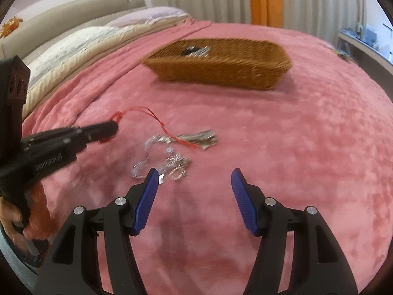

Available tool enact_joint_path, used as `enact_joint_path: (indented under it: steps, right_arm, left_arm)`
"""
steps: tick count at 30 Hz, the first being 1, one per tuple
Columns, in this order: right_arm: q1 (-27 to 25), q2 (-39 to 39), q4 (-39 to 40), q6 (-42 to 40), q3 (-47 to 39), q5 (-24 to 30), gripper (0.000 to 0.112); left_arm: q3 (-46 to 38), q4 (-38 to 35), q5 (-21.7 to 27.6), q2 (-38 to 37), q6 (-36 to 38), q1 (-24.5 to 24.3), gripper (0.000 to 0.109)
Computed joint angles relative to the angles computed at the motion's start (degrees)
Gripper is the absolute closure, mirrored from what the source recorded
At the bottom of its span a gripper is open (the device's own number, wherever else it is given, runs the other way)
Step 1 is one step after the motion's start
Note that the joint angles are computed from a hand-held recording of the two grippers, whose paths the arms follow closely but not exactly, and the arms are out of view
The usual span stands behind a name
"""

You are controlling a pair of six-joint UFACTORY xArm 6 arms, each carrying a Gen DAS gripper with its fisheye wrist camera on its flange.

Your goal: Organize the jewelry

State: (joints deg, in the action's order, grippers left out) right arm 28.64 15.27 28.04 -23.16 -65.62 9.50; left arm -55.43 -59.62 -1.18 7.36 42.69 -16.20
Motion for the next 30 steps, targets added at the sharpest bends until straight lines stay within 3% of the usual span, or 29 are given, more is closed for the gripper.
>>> enact_joint_path:
  steps: [1, 3, 5, 8, 13, 16, 21, 30]
  right_arm:
    - [-0.1, 0.7, -5.0, 4.4, -0.6, 0.8, 0.060]
    - [-0.2, 1.6, -7.9, 6.7, -2.0, 2.8, 0.080]
    - [-0.1, 2.1, -6.5, 5.9, -2.7, 3.9, 0.080]
    - [-0.2, 2.7, -8.2, 8.0, -3.7, 5.1, 0.080]
    - [-0.4, 4.9, -22.7, 20.2, -7.1, 7.2, 0.081]
    - [-0.4, 5.2, -30.1, 25.2, -7.1, 6.7, 0.098]
    - [-1.7, 3.6, -22.8, 19.8, -5.1, 6.2, 0.108]
    - [-2.4, 2.8, -11.8, 11.6, -4.6, 7.5, 0.108]
  left_arm:
    - [0.3, 1.1, -0.4, 0.1, -1.9, 0.8, 0.106]
    - [0.4, 2.1, -0.4, 0.7, -3.9, 1.8, 0.106]
    - [-1.2, -5.4, 1.3, 1.5, 2.1, 2.4, 0.106]
    - [-2.2, -9.9, 1.3, 2.1, 6.4, 2.1, 0.106]
    - [-3.1, -16.9, 2.3, 2.5, 13.6, 2.2, 0.106]
    - [-3.5, -21.0, 3.4, 2.4, 17.4, 2.6, 0.106]
    - [-3.7, -23.2, 3.4, 2.3, 20.3, 2.3, 0.106]
    - [-3.6, -21.2, 2.9, 2.6, 19.1, 2.0, 0.106]
